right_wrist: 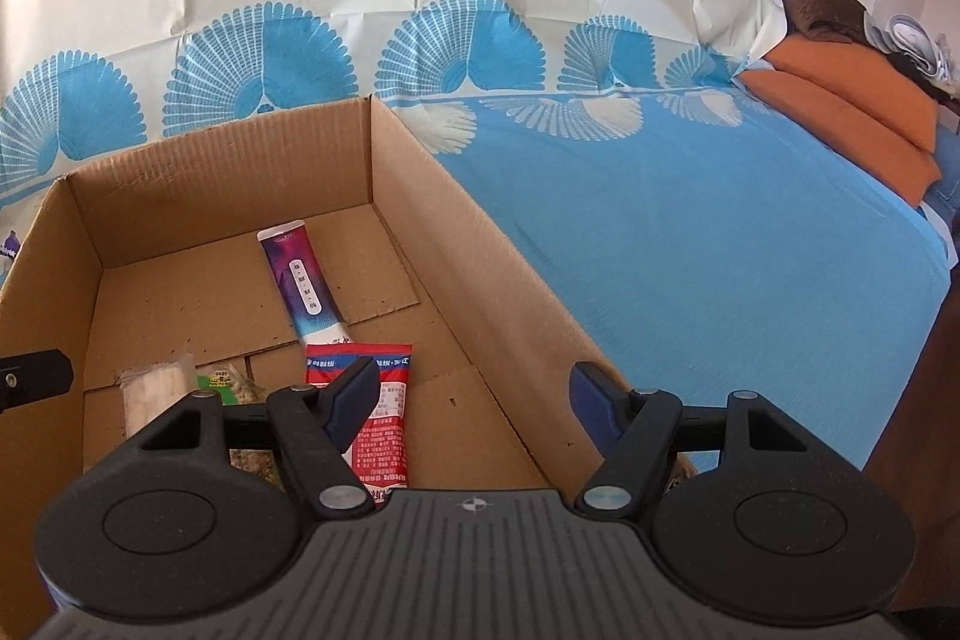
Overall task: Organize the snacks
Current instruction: 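Lower both packs into the box and open both tools, then move both tools back to the snacks on the sofa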
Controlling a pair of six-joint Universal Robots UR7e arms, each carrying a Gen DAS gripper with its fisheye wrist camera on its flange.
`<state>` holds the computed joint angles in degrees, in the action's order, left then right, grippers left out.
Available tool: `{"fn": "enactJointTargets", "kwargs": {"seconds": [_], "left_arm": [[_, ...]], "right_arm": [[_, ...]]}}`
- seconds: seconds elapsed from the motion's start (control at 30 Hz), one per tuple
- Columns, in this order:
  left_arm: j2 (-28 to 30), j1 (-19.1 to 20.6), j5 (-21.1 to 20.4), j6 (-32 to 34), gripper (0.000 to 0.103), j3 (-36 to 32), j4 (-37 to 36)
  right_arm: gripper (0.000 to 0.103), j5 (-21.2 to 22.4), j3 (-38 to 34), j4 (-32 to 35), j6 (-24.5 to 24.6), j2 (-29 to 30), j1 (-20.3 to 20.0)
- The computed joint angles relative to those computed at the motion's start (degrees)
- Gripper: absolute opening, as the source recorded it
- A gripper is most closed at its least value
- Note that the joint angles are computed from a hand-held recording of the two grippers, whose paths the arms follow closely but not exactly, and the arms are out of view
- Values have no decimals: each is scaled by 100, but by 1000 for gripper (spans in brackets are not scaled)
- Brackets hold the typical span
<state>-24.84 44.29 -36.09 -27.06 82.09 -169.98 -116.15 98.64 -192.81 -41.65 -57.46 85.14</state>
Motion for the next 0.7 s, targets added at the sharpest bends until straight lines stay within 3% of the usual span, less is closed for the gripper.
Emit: {"fn": "enactJointTargets", "kwargs": {"seconds": [0.1,0.4,0.7], "left_arm": [[19,-28,90,156,82,17,-175],[101,-168,332,1068,83,147,-1101],[96,-274,366,1956,83,387,-1927]], "right_arm": [[75,118,87,-151,-200,-12,15],[76,1070,606,-336,-804,-283,26],[74,1230,787,-587,-967,-252,118]]}}
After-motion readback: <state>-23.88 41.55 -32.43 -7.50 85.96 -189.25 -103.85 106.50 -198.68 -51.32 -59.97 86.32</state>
